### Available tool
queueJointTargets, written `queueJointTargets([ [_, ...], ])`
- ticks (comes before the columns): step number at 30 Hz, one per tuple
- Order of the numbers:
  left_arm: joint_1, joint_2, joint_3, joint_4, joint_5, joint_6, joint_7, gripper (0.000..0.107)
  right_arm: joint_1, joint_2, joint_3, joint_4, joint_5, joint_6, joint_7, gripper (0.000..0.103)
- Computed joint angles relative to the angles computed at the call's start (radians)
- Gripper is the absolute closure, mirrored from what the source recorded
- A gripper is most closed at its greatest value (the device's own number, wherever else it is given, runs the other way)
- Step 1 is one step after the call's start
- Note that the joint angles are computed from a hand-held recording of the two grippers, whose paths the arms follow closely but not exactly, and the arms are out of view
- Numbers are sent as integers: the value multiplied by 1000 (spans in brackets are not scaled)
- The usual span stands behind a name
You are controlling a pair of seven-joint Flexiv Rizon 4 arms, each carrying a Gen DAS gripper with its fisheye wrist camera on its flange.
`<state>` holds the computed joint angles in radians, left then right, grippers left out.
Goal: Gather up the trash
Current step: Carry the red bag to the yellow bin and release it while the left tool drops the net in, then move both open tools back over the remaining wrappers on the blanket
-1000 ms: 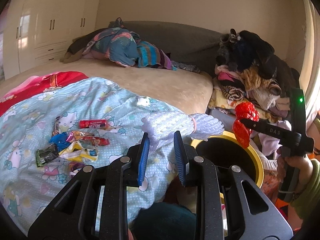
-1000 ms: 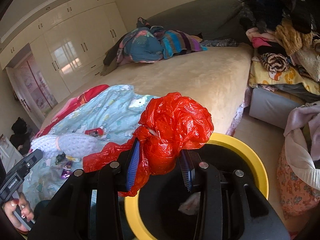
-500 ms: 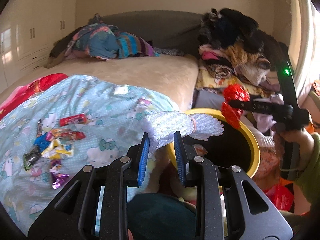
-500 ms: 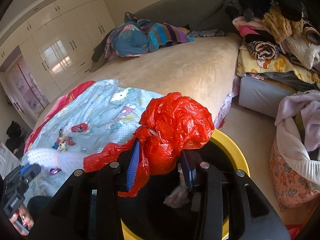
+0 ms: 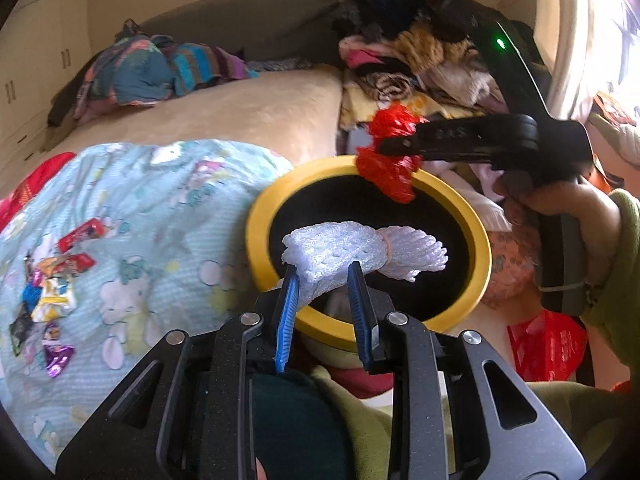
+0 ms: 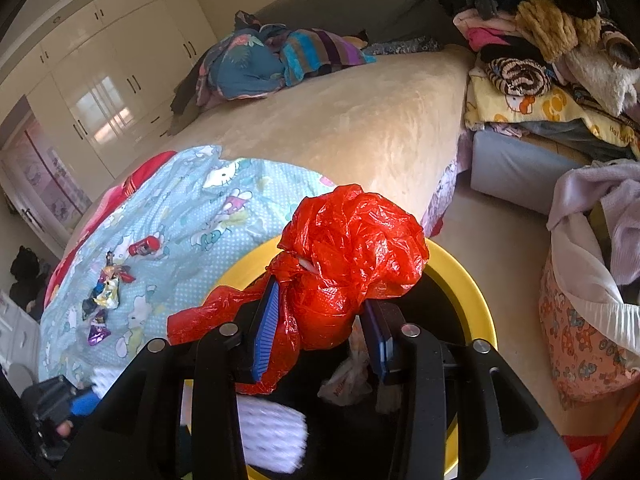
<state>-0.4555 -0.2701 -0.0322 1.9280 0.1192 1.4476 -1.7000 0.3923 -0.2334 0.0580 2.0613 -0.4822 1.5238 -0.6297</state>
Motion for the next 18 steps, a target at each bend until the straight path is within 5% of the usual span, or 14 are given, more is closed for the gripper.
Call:
queueJointTargets([
  [3,29,-14,-44,5,-50,7,45,87,-20,-12,33,-12,41,-12,-37,63],
  [6,56,-30,-83,14,-113,26,98,79,-41,-24,74,-31,100,-40,-89,51],
  [8,72,-37,-104,22,-152,41,125,62,-30,-26,63,-30,108,-40,-82,36],
  [13,144,-25,-190,87,-298,119,178,16,-7,-27,37,-23,107,-44,-52,28],
  [18,95,-4,-112,108,-306,178,122,15,98,-6,-119,25,-108,6,117,23],
])
